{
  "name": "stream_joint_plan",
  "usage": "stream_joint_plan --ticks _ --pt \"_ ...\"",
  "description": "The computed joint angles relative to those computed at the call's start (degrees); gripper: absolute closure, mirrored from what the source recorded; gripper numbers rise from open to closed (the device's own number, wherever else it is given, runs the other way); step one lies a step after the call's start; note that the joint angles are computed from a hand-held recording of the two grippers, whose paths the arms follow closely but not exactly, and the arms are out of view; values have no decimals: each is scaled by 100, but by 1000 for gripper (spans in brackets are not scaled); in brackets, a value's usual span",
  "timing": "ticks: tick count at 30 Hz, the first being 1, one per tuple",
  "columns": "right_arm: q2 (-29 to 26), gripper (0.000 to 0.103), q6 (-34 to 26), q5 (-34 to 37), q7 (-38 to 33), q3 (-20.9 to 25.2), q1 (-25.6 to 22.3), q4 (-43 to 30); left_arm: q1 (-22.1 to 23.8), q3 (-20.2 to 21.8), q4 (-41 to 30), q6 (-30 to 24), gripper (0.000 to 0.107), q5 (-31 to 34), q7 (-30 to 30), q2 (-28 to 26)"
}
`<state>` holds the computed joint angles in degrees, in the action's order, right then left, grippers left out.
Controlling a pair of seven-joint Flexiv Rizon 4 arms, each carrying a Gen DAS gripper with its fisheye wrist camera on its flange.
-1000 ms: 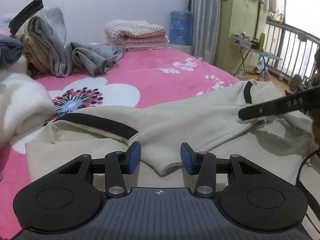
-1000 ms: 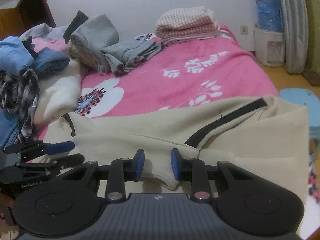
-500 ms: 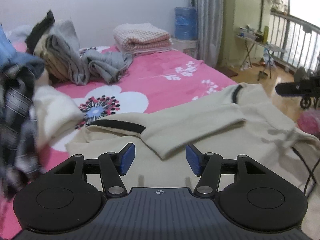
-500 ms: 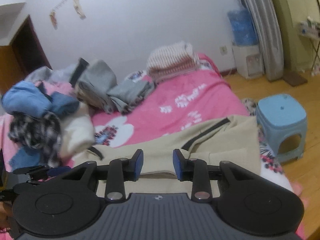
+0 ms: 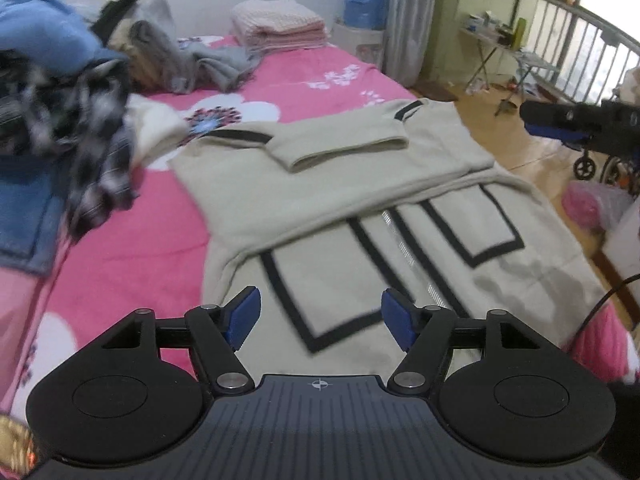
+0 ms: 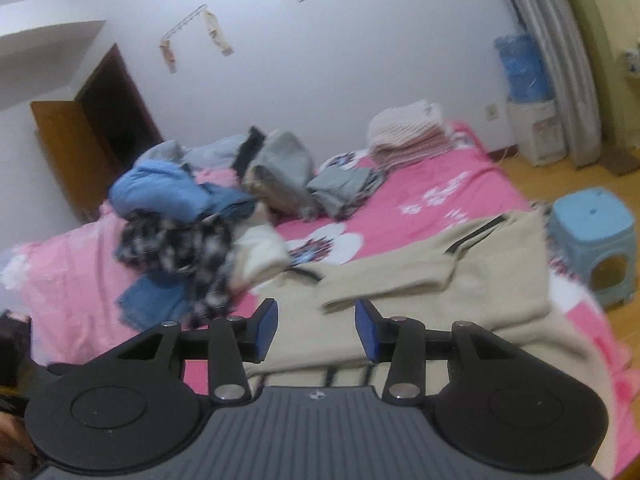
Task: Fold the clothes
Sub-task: 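Withdraw both open grippers from the folded sweatshirt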
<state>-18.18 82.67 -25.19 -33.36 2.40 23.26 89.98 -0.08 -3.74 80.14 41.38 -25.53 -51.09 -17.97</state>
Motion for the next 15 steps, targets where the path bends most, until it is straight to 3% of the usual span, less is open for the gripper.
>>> stream_joint_plan --ticks 7,12,15 --pt "-142 56 -501 1485 -1462 1289 -465 -329 112 192 969 233 34 -365 -190 483" --pt "-282 56 -1030 2608 -2611 1866 -633 -634 270 338 1322 16 34 -418 -329 641" --pt "-407 56 -1390 3414 -3240 2235 -814 -926 379 364 1616 -149 34 -826 -291 811"
